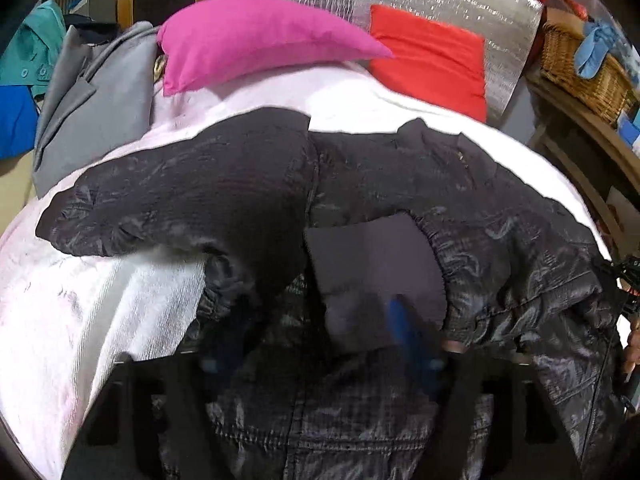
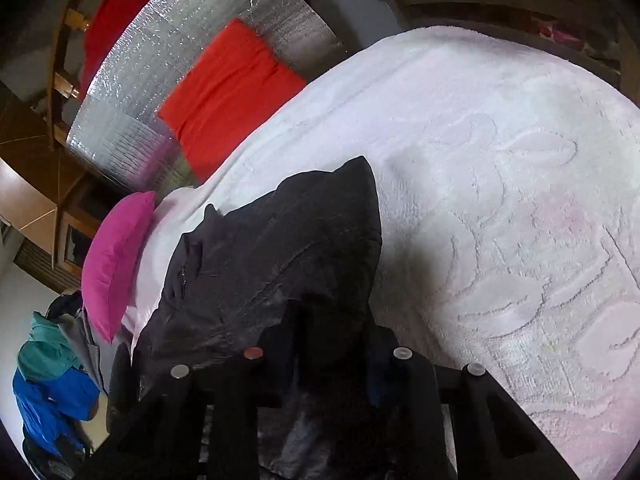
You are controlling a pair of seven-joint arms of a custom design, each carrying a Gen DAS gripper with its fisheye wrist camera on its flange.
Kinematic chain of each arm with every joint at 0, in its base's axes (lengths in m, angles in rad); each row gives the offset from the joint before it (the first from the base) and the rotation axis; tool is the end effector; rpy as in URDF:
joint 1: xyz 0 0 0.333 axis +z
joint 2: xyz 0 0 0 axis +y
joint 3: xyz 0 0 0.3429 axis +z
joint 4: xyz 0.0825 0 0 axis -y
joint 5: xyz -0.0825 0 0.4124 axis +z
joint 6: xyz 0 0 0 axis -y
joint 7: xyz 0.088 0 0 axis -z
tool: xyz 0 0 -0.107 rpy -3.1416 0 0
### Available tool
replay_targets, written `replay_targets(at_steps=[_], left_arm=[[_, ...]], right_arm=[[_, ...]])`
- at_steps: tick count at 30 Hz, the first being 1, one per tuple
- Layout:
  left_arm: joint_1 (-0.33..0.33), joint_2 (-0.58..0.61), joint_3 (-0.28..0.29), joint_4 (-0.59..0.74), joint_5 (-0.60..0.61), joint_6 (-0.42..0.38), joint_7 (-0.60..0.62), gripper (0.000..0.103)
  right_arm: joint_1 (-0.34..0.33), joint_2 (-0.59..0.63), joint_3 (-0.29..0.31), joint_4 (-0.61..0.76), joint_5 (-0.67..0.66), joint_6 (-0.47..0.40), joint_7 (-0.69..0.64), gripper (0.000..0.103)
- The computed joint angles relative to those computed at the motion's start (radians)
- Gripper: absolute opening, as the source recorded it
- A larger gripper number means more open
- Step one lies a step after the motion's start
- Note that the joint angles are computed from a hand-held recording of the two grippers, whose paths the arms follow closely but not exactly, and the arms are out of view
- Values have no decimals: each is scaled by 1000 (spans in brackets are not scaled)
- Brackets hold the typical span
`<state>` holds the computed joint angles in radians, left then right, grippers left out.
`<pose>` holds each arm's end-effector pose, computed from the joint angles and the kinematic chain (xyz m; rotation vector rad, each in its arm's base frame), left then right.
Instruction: Fold large clothes
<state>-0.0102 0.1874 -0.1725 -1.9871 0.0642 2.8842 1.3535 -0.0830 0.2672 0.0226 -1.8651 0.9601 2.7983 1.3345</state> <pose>0.6567 -0.1188 0.4663 -1.8502 1.8623 -0.8084 0.6841 -0.0810 0.4453 -1.0333 2.0551 -0.1487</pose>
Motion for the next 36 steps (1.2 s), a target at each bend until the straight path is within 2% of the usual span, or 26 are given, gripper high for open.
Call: replay_targets(at_steps=[2,5,7,9,11,13,15,17,21,24,27,30,34,35,36], left_arm=[[21,-5,-24,-6,-55,5,45,59],[50,-10,-64,-2,-172,-28,136,59],[80,-18,-105,2,-321,-75,249,60],[109,-26,-144,8,-521,-133,390,61],[113,-28,-157,14,-653,-176,484,69],[80,-12,-132,31,-632,-196,467,72],[24,22,-79,61,-507,-201,352,72],[14,68,-68,108,-490,-228,295,72],[32,117,-89,154,-520,-201,267,72],[75,146,-130,182,-616,-184,293,71],[115,195,-169,233,-712,-183,333,45],[130,218,-186,256,-760,-184,341,37],[116,204,-179,255,-741,-164,339,36],[116,199,-176,252,-737,-171,330,38],[121,199,-177,253,-744,-186,326,46]], right_arm=[[-3,3,-4,1,-6,-14,12,29],[-7,9,-14,2,-25,-48,54,29],[-10,12,-14,3,-21,-59,67,29],[-12,10,-15,0,-20,-64,78,29],[-9,7,-18,-5,-33,-64,96,29],[-6,8,-21,-6,-45,-62,111,29],[-9,6,-18,-9,-41,-65,112,29],[-17,5,-14,-9,-22,-69,100,29],[-16,7,-16,-9,-16,-71,101,29],[-7,6,-20,-11,-38,-60,117,29],[-7,6,-17,-12,-41,-55,117,29],[-13,8,-14,-8,-33,-62,109,29],[-20,10,-13,-5,-18,-78,98,31],[-19,10,-14,-4,-18,-80,101,31],[-20,10,-14,-4,-15,-85,101,31]])
